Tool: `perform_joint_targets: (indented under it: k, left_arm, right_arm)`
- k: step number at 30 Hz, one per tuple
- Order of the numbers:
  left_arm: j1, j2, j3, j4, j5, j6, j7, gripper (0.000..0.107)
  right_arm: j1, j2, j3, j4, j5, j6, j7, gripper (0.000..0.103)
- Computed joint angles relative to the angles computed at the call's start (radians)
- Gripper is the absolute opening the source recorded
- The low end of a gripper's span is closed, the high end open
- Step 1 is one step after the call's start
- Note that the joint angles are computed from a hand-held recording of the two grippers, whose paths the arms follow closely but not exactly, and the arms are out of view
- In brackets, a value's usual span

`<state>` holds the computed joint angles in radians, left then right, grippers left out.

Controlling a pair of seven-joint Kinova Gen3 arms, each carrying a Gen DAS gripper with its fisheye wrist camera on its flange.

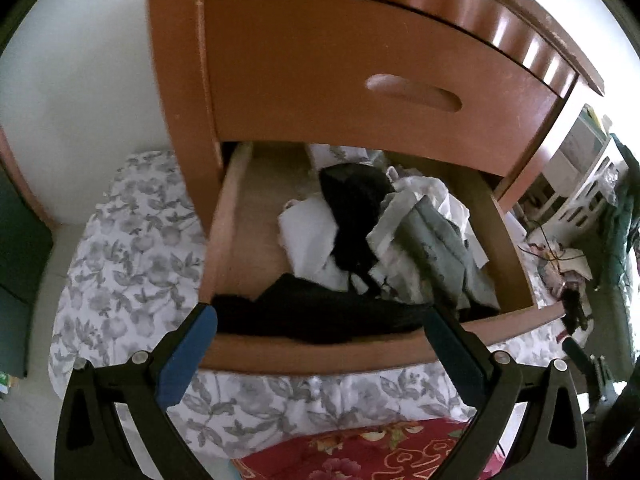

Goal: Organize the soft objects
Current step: 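Reach the left gripper into the drawer and grasp the grey knit sock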

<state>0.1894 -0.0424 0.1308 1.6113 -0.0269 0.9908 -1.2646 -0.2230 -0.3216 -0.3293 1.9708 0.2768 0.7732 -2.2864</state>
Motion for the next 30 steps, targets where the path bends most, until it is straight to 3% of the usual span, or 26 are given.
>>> perform_joint_targets:
  k: [7,13,30]
  left_arm:
    - [0.014,0.129,0.002,-0.121,0.088,0.059,-0.009,0.103]
    - [0.032,0.192,0.001,-0.155,0.142,0.073,-0.017,0.102]
    - [0.059,0.245,0.022,-0.162,0.231,0.034,-0.09,0.055]
  right_arm:
    - [-0.005,0.022,0.01,-0.009,-0.012,0.006,0.0,0.103]
    - [-0.012,0.052,0.016,-0.027,0.005,0.042,-0.025,0.103]
    - [-0.035,0.068,0.029,-0.025,0.037,0.058,-0.057,0.103]
